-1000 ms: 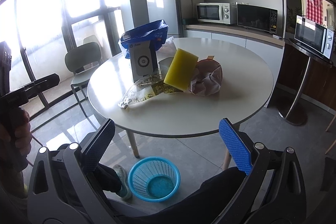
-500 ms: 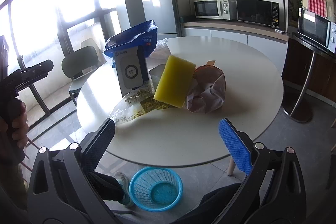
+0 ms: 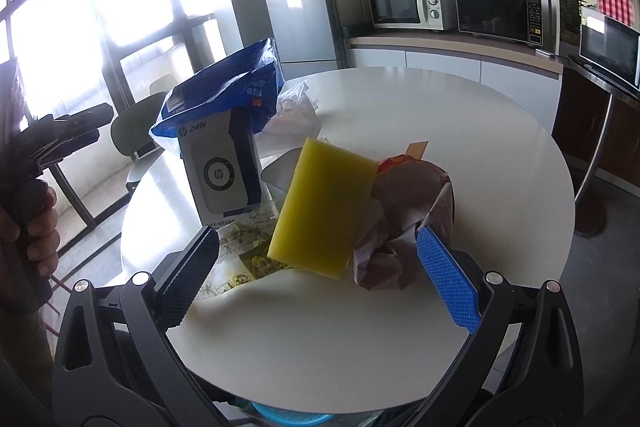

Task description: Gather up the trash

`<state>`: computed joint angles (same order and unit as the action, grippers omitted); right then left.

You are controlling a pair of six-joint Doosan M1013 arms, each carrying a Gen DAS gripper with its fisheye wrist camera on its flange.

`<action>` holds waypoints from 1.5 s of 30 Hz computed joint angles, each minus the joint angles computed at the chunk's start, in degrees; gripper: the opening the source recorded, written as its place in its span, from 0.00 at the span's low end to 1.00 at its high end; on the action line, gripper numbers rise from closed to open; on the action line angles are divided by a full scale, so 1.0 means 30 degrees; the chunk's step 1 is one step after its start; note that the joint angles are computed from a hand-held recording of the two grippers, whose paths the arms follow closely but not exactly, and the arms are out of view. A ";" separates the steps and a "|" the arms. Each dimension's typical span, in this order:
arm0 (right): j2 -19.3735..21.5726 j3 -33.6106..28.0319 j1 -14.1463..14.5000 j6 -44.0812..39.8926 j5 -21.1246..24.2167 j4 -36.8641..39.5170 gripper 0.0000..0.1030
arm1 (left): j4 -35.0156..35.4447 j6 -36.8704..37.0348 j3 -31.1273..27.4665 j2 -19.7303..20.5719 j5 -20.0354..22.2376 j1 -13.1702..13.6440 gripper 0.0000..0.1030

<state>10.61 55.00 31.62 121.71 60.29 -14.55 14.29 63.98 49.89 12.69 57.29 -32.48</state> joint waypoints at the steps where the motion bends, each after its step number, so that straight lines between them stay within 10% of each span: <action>1: 0.0139 -0.0196 -0.0111 -0.0152 0.0056 0.0142 0.91 | -0.0086 0.0073 -0.0240 0.0156 0.0077 0.0068 0.93; 17: 0.2196 -0.2883 -0.1371 -0.0144 0.2200 0.2237 0.88 | -0.5516 0.2726 -0.5637 0.3684 0.3246 0.1745 0.85; 24: 0.2696 -0.3510 -0.1520 -0.0675 0.2870 0.3127 0.57 | -0.7862 0.3585 -0.6689 0.4568 0.4405 0.2157 0.36; 33: 0.2437 -0.3226 -0.1178 -0.0499 0.1957 0.1580 0.49 | -0.6995 0.2746 -0.6198 0.4009 0.2767 0.1929 0.08; 45: 0.1361 -0.2558 -0.0745 -0.0426 0.0238 0.0151 0.49 | -0.5188 0.2224 -0.5112 0.2350 0.0636 0.1184 0.07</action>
